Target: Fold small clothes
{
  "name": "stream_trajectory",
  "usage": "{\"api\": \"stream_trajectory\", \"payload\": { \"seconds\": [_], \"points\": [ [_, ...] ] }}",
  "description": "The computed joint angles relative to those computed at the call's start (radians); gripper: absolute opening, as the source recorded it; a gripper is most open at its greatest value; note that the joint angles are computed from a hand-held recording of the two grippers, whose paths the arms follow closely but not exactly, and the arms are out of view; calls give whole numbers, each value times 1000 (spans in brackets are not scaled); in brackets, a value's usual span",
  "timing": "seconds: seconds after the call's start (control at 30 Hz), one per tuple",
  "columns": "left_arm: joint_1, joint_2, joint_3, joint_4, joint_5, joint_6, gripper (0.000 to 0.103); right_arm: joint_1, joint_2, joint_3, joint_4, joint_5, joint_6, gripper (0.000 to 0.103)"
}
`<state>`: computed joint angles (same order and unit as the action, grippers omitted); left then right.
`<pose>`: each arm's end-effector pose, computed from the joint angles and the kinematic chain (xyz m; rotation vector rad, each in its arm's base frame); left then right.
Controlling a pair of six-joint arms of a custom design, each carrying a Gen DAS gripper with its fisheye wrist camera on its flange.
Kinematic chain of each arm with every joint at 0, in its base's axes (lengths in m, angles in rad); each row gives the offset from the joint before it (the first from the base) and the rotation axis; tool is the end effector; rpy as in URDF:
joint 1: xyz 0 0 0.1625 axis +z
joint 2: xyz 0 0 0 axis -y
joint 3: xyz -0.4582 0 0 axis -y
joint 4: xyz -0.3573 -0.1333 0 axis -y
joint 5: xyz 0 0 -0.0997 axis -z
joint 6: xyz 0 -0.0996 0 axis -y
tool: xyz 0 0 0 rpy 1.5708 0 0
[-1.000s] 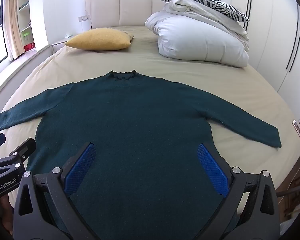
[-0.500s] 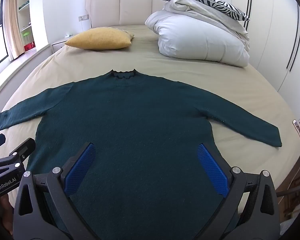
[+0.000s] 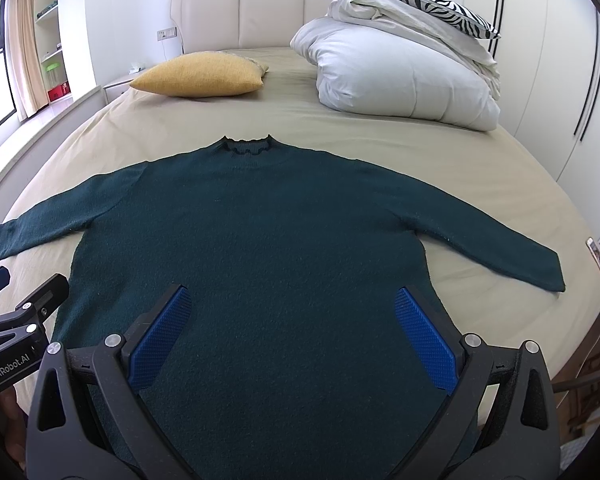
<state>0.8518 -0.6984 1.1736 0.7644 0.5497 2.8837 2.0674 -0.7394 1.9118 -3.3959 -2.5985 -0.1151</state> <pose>-0.2252 -0.5886 0.2120 0.3051 2.2091 -0.9113 0.3222 -0.4938 0.1616 0.2477 -2.1058 0.9150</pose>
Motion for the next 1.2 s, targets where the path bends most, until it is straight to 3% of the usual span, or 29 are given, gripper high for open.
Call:
{"api": "stream_trajectory", "payload": {
  "seconds": [1.2],
  "points": [
    [2, 1, 0, -1, 1, -2, 103, -10, 7, 12, 2, 6, 17, 103]
  ]
}}
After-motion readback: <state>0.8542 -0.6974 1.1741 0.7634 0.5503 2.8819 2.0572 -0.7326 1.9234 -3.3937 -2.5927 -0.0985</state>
